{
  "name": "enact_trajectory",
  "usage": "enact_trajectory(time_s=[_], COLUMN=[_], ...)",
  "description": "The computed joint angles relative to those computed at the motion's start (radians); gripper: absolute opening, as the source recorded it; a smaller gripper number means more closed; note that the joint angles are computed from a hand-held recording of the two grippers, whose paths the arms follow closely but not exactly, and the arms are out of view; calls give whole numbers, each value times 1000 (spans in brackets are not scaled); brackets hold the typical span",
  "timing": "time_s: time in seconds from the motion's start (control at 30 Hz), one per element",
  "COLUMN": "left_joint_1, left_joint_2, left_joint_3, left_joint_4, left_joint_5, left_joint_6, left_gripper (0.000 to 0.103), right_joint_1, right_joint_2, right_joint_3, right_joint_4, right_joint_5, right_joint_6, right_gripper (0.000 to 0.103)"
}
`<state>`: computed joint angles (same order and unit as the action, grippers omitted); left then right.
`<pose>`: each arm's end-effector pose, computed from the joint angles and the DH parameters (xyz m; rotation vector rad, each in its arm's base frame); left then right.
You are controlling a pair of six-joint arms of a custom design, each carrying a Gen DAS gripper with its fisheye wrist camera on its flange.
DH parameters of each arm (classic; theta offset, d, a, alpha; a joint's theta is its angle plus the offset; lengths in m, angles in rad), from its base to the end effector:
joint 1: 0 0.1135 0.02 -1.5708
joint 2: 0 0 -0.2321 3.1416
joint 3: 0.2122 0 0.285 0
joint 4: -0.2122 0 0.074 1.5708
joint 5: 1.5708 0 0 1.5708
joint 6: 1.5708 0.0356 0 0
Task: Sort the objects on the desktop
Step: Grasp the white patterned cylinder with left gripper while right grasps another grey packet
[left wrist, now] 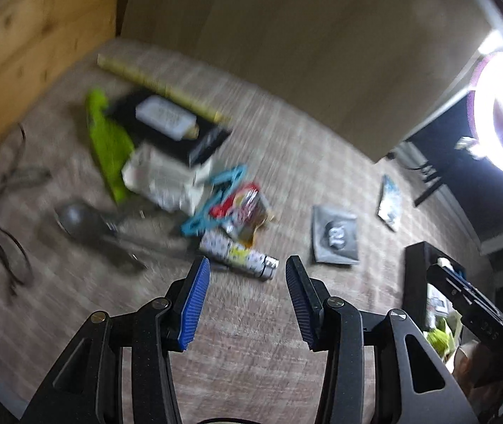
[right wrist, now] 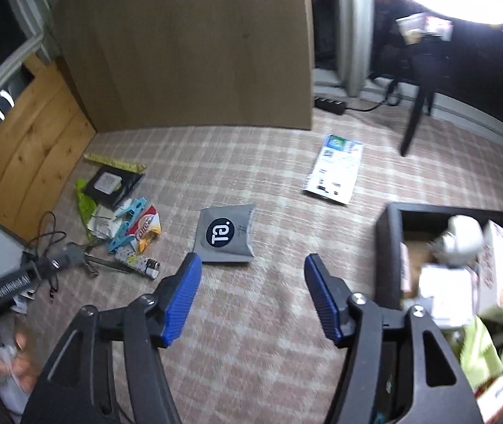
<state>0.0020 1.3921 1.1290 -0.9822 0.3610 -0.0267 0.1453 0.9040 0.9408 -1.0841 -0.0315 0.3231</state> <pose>0.2977 -0.0120 0.2257 0.0434 2.7787 -0.5125 0.2051 0.0311 0.2712 0.2226 2.6227 0.2040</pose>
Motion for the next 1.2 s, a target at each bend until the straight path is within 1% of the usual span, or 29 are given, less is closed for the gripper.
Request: enact_trajectory(time_s=[0.1,0.27,0.3,0.37,0.4,0.5,0.57,0.7,0.77,0.87,0.93,0.97,1.03,1.1,1.2], left_joint_1=[-59,-142,-159,-191,-204,-236,-255,-303,-299,-271,-244,-227,-177,-127,-69], left_joint_2=[43,111,121,113,122,143,144,74,41,-6,-37,-51,-73,-89,-114], left_joint_3=[-35,-48,-49,-64,-59,-49,-61,-145,-176,-212,-235,-244,-258,-267,-283], left_joint_4=[63,138,146,181,184,191,197,242,247,246,242,239,230,222,207], left_joint_5=[-51,-180,-219,-282,-298,-327,-348,-422,-421,-400,-385,-374,-319,-265,-200], left_joint_6=[-84,-216,-240,-281,-300,-315,-316,-272,-250,-219,-190,-178,-152,-130,-90], left_gripper=[43,43,43,47,48,49,49,49,48,40,29,27,23,22,22], right_joint_1=[29,61,62,66,67,69,77,93,103,120,131,137,140,135,129], right_joint_2=[110,267,291,340,356,409,441,505,530,576,609,599,596,588,573], right_joint_3=[6,25,30,45,52,74,91,123,136,153,163,151,145,137,126], right_joint_4=[61,147,160,177,183,200,205,202,196,194,190,209,222,231,235], right_joint_5=[-2,7,8,14,16,20,45,78,102,112,113,122,121,114,109], right_joint_6=[-8,-21,-24,-24,-23,-21,-19,-28,-33,-34,-37,-38,-45,-46,-65], right_gripper=[61,61,61,61,62,62,65,67,67,67,68,71,71,71,69])
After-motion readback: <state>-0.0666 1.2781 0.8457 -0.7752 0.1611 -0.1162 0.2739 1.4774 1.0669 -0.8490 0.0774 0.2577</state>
